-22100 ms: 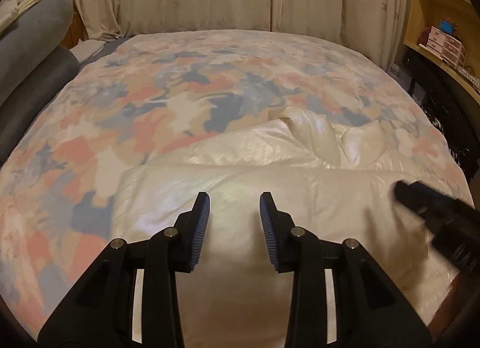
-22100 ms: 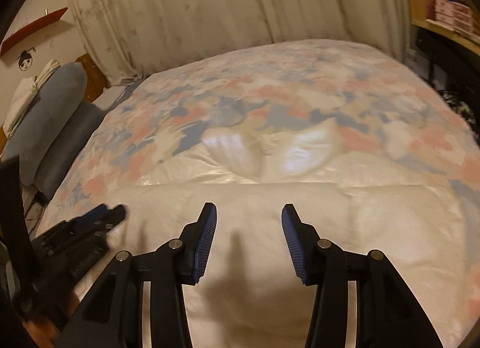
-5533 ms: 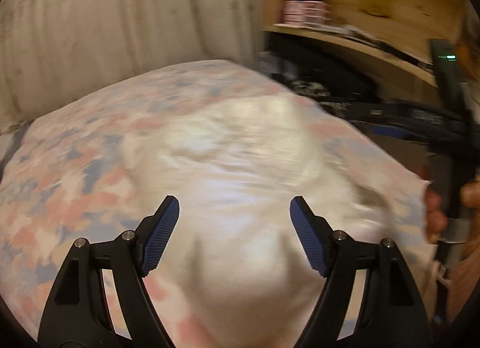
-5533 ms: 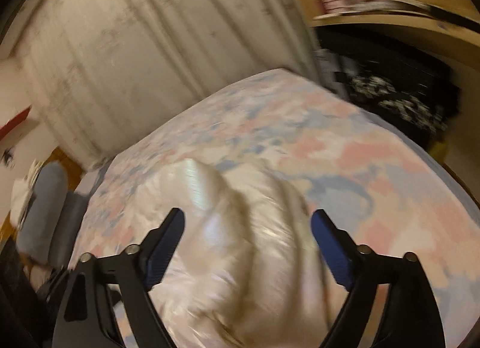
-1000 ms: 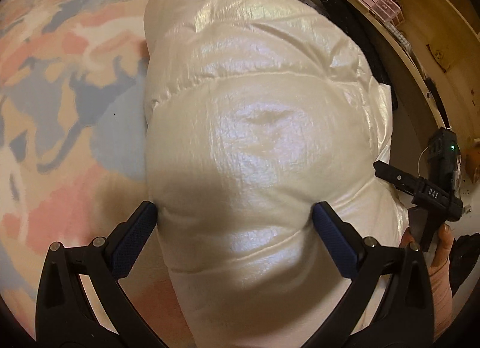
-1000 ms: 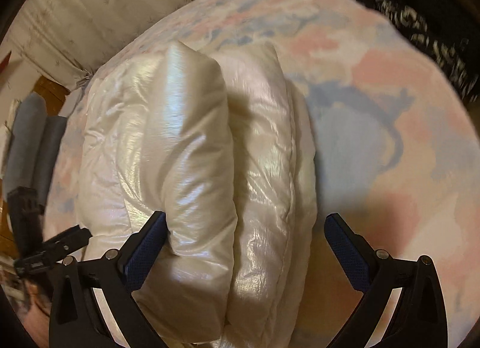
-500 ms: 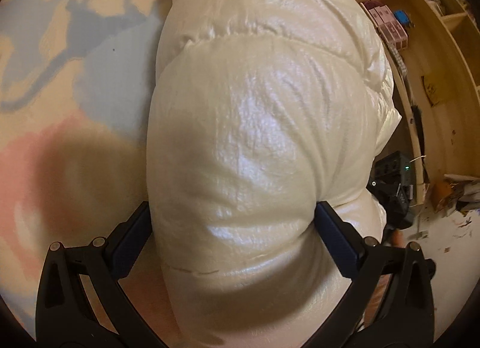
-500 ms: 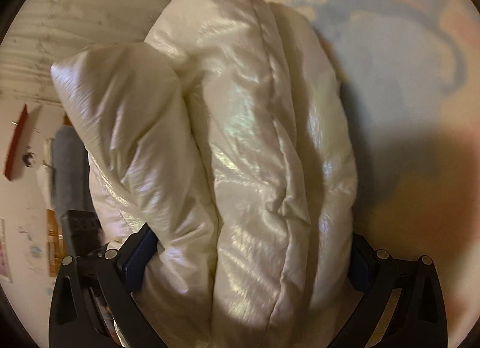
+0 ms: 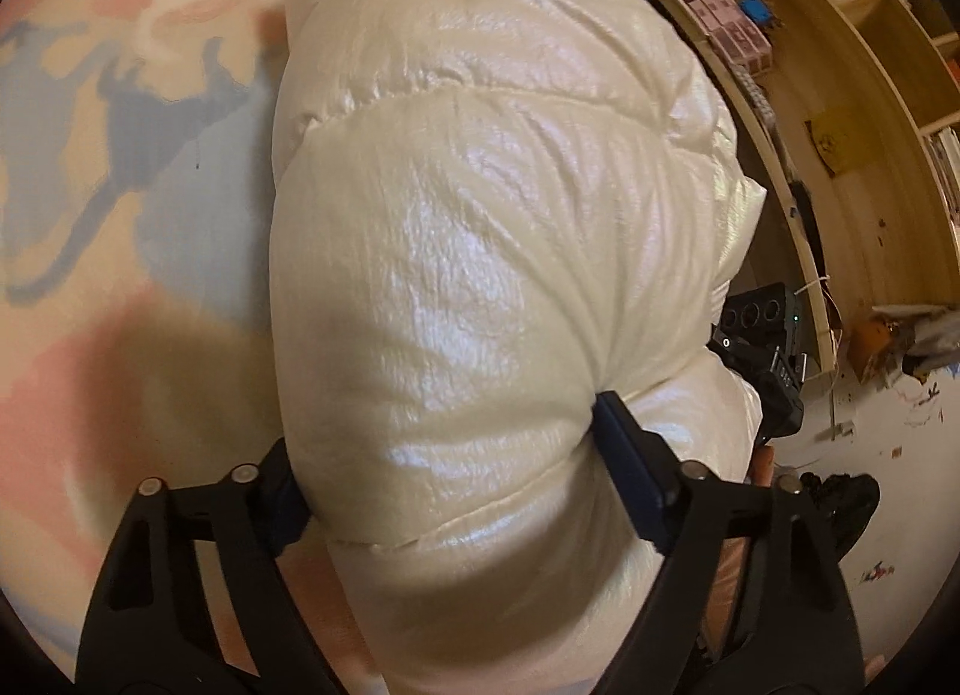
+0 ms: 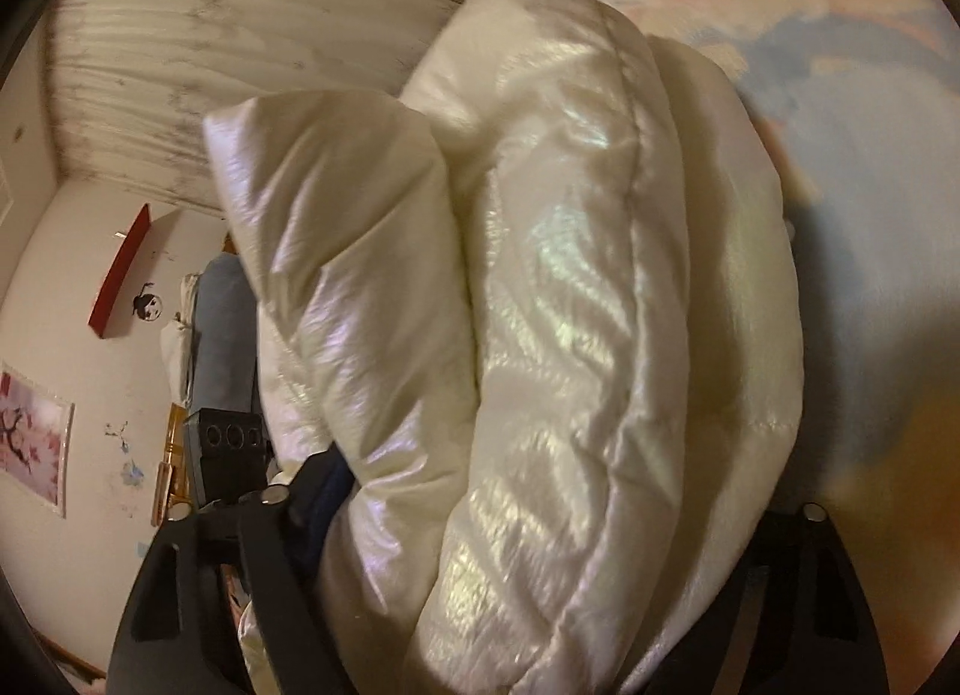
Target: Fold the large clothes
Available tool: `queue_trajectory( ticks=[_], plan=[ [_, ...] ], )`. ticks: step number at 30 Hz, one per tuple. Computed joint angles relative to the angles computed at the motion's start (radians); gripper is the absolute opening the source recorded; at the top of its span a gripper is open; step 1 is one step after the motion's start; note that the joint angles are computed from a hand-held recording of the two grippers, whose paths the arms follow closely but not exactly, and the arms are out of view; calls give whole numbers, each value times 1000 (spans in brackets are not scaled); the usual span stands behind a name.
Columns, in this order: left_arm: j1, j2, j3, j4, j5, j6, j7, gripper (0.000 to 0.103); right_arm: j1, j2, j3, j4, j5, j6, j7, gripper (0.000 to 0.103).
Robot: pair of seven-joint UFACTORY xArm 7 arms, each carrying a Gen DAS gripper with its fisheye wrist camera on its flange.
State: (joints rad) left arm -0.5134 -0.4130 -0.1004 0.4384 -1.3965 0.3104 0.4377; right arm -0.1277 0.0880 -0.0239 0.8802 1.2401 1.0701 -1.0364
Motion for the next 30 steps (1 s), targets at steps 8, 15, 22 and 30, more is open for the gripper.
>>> queue_trajectory(
  ticks=[8,15,22,30],
  plan=[
    [21,-117,0,-42,192,-41,-121,68,25,-114,-8,-44,19,0,-15,73],
    [175,-370,54,-124,531,93,-331,67,101,-150,12,5,45,-20,23,73],
    [370,-453,288,-30,859,300,-301,67,203,-35,80,196,83,-77,106,73],
    [448,-184,590,278,898,412,21,67,282,263,210,567,88,-194,187,73]
  ],
)
